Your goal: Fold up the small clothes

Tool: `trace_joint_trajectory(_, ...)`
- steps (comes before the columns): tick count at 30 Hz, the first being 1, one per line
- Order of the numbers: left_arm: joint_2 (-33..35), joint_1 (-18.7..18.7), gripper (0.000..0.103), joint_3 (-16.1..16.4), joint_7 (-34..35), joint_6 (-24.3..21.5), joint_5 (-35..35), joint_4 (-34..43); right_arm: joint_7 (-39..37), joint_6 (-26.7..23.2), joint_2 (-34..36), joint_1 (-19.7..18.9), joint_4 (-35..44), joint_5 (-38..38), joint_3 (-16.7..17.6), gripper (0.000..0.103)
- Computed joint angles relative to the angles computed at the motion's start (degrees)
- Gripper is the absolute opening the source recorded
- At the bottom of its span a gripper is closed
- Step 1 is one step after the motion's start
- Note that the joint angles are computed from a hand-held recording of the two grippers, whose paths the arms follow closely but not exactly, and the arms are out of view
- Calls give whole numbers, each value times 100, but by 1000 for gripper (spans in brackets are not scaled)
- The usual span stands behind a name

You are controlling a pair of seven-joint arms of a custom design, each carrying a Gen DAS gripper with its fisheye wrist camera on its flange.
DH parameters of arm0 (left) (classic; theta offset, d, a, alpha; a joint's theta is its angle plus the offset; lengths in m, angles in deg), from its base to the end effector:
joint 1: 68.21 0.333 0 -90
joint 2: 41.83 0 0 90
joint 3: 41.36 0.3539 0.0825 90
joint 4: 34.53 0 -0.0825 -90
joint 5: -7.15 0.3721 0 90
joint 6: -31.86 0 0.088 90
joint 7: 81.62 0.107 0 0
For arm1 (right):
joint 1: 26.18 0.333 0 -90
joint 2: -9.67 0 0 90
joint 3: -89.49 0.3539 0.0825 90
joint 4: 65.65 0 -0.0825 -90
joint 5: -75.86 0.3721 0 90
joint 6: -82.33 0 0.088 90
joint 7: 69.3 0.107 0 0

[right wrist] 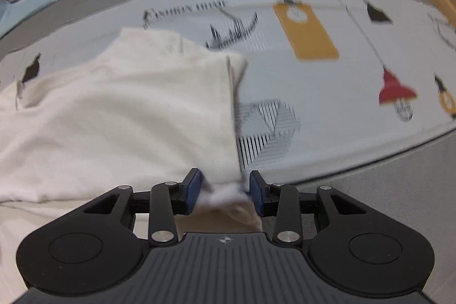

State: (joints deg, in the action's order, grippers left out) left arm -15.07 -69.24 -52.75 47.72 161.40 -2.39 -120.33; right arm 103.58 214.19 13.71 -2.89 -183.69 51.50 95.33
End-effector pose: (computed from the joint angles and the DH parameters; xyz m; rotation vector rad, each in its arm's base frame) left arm 0.7105 -0.1326 0.4746 -1.1362 2.7306 -0.5282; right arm 0.5045 0.2700 0.4637 -1.2413 2.6005 -0.4283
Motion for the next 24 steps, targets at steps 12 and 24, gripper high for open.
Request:
trace_joint_trajectory(12,-1935,324,27,-128,604,1010,-1763,-1632,1597,-502,-1125,227,-49,-2137,619,41)
trace_joint_trajectory(24,-5253,-216,60,998,1970,1675,-3483,-5071,2732,-2563,-1968,1075,-71,-2392,2244,41)
